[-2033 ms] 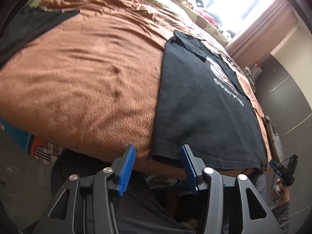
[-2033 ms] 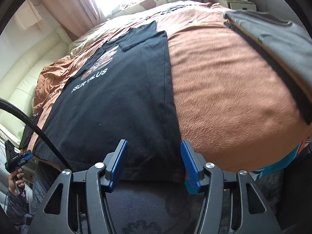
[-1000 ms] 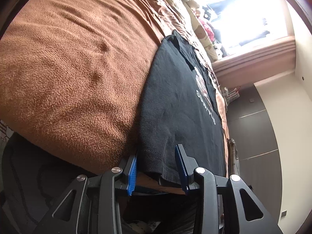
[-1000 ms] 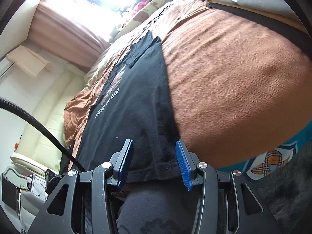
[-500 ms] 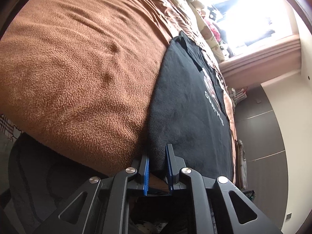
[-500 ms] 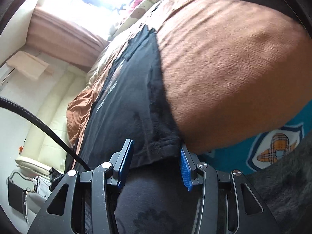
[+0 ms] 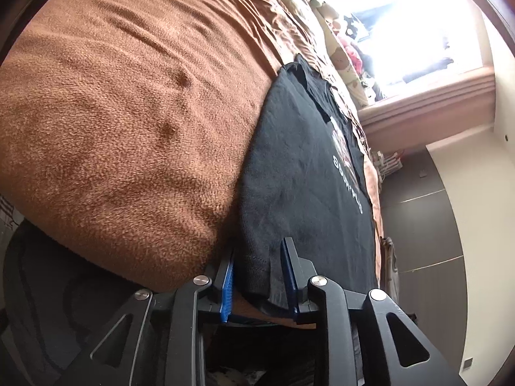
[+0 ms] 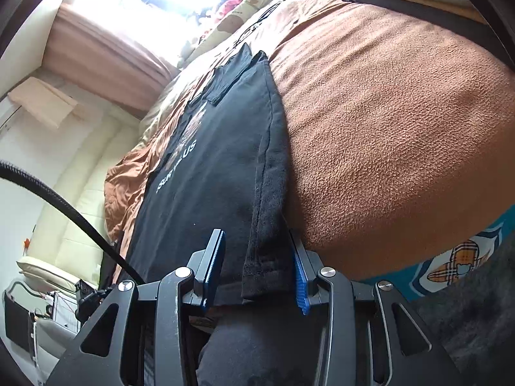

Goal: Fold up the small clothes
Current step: 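Close the left gripper on the hem while the right gripper grasps the hem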

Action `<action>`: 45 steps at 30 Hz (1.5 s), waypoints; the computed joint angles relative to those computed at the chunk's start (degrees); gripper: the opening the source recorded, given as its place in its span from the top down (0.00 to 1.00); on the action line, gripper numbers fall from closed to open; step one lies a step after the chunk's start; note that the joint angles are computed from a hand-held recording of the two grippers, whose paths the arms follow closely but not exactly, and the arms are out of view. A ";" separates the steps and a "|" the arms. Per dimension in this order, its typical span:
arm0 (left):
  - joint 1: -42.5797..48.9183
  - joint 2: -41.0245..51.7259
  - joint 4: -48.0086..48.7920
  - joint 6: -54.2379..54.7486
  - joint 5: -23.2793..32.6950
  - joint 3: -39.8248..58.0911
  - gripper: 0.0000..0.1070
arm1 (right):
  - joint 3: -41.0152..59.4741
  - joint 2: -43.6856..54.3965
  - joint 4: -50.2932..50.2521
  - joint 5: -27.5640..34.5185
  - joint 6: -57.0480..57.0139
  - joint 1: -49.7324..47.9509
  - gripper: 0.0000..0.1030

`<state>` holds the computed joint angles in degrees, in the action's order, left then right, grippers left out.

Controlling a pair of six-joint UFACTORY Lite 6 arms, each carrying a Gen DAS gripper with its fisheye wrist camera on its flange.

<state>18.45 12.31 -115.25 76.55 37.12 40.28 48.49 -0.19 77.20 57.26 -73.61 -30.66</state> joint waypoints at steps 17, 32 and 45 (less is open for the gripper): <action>0.93 3.03 -2.42 -1.24 2.26 1.90 0.75 | -1.30 -7.23 -0.66 -1.46 4.68 -0.98 0.94; 0.00 -1.65 -4.32 2.84 4.73 -3.82 0.60 | -0.28 -9.52 -2.33 -0.74 5.34 -4.32 0.95; -1.28 5.84 -7.18 1.90 5.55 3.55 0.58 | 2.18 -7.16 -2.74 -1.30 6.87 -3.16 0.94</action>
